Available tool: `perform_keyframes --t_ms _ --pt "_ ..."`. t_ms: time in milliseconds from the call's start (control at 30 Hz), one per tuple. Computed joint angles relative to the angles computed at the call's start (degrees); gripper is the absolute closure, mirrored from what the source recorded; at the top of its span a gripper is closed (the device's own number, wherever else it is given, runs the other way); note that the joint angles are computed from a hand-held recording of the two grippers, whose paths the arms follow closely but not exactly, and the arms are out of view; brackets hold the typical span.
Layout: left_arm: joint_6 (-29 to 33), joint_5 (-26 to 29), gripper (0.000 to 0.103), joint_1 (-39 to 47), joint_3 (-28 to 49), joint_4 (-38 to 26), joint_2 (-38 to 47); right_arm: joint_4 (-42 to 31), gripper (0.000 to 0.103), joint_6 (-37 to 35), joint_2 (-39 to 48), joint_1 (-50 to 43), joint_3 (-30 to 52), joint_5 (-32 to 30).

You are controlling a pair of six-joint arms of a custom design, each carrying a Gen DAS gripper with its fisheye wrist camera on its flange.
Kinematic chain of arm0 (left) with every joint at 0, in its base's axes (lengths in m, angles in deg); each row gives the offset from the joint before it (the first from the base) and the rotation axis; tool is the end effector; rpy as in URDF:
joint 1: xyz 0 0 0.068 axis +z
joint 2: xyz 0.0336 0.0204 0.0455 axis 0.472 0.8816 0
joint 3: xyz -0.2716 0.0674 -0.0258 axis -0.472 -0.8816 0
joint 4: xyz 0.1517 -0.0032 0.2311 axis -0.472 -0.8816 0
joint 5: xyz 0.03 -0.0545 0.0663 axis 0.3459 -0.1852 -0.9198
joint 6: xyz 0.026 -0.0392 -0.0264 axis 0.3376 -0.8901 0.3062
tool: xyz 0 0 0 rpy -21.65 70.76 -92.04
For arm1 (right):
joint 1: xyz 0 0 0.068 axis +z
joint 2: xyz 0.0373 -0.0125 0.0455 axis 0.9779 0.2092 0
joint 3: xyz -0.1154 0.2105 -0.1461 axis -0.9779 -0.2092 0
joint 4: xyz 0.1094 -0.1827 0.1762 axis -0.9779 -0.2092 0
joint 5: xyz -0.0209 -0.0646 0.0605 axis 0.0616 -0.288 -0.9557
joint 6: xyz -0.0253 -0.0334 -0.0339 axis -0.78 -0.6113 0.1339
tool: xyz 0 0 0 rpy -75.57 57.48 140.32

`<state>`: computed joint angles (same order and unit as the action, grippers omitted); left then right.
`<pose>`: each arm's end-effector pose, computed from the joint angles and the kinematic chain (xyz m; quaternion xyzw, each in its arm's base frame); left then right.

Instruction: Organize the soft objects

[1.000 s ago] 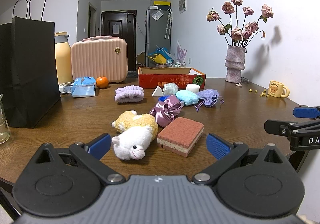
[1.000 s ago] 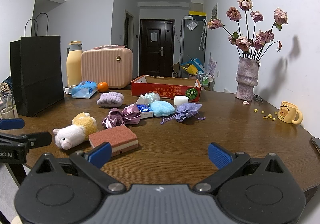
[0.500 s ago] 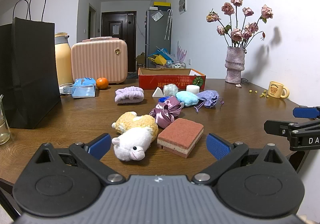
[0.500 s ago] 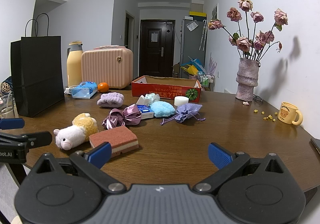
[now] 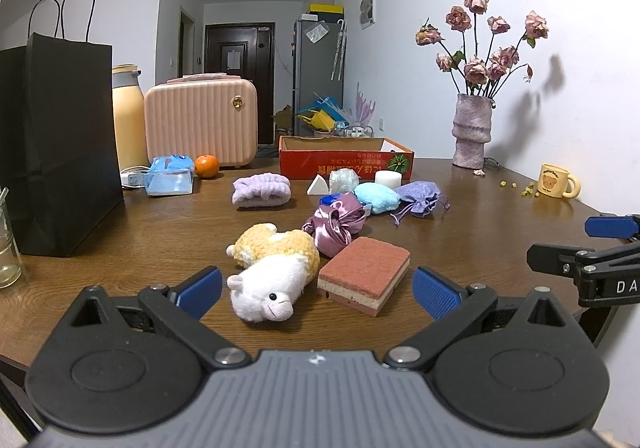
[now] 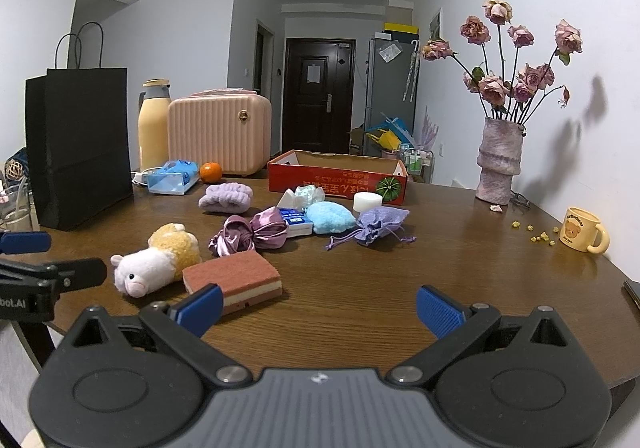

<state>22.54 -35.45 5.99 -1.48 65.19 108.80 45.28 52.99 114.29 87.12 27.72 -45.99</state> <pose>0.3274 -0.1357 0.1306 0.1769 0.8097 -0.1295 0.5444 0.2663 0.0324 0.1484 0.0566 0.8322 -0.0520 0.5491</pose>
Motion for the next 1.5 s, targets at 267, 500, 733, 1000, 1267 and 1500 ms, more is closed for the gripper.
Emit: perform_keyframes --t_ms 267,500,733,1000,1267,1500 --pt "-0.1 1.5 0.0 1.2 0.7 -0.1 0.4 1.3 0.0 -0.7 3.2 0.7 1.4 -0.5" --pt "-0.3 1.5 0.0 2.6 2.1 0.1 3.1 1.2 0.0 -1.0 7.1 1.2 4.0 -1.3" --pt "-0.2 1.2 0.0 3.4 5.0 -1.2 5.7 0.6 0.0 -1.2 10.7 1.2 6.9 -2.3" --pt "-0.1 1.0 0.0 4.1 10.8 -5.4 10.1 -0.2 0.0 -1.1 14.7 0.5 10.1 -2.8" --pt "2.3 -0.4 0.0 4.0 18.4 -9.8 15.7 -1.4 0.0 -0.4 18.5 -0.1 13.4 -3.0" --pt "4.8 -1.5 0.0 4.2 25.9 -14.3 20.8 -2.8 0.0 0.1 21.7 -1.0 16.6 -3.5"
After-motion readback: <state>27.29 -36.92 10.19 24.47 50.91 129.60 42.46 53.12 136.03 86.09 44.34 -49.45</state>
